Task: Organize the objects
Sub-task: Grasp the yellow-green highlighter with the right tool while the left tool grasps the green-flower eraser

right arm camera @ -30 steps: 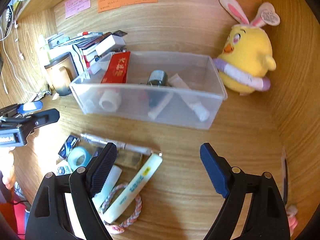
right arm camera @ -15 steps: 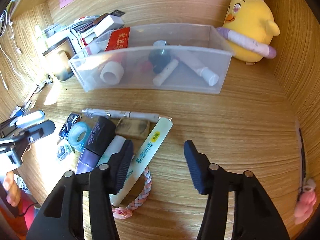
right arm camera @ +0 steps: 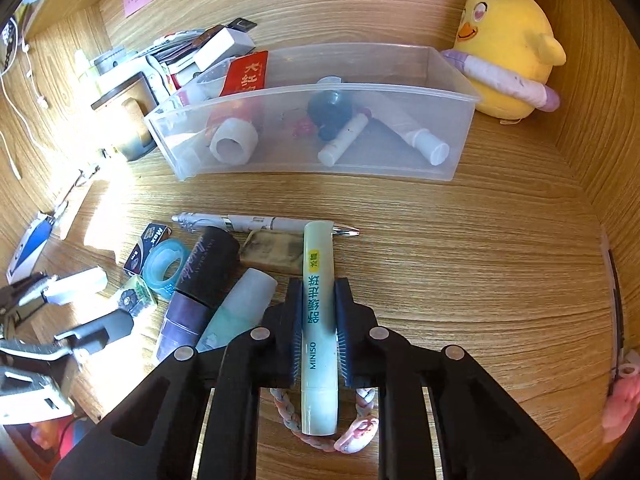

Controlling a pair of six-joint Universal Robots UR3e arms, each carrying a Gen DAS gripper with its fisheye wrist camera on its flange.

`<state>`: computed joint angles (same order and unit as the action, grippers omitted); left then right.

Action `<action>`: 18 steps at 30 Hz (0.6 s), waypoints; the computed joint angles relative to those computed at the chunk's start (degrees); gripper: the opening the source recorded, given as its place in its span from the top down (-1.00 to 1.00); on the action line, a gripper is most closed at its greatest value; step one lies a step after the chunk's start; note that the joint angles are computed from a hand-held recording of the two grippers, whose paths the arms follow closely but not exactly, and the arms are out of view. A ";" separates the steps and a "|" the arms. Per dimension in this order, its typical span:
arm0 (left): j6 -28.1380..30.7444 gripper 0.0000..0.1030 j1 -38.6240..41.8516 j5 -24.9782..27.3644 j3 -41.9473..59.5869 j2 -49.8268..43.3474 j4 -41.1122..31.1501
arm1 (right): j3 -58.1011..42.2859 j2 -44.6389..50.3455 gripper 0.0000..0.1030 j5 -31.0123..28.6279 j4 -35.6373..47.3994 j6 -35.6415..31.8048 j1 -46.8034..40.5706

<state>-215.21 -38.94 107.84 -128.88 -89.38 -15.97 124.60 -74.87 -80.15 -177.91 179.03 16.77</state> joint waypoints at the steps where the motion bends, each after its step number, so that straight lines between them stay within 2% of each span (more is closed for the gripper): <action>1: -0.04 -0.19 -0.09 0.06 0.02 -0.33 0.26 | 0.32 -0.16 0.73 -0.05 -0.28 0.19 -0.14; 3: 0.21 0.01 0.25 -0.46 -0.02 -0.93 0.61 | 0.92 -0.63 0.73 0.27 -0.56 0.30 -0.55; 7: 0.01 0.20 -0.20 0.87 0.42 -2.37 1.44 | 2.74 -3.14 0.73 3.18 -0.49 0.00 -2.83; 9: 0.32 0.48 0.07 0.60 0.17 -2.56 2.30 | 3.55 -4.68 0.73 3.89 -0.60 -0.06 -3.70; 18: 0.56 0.53 -1.99 3.27 2.64 -2.98 1.49 | 5.52 -10.56 0.73 7.51 0.20 -0.25 -7.76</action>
<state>-214.65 -40.93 111.11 -126.24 -92.36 -14.48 130.12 -85.44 -72.63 -177.71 178.78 9.01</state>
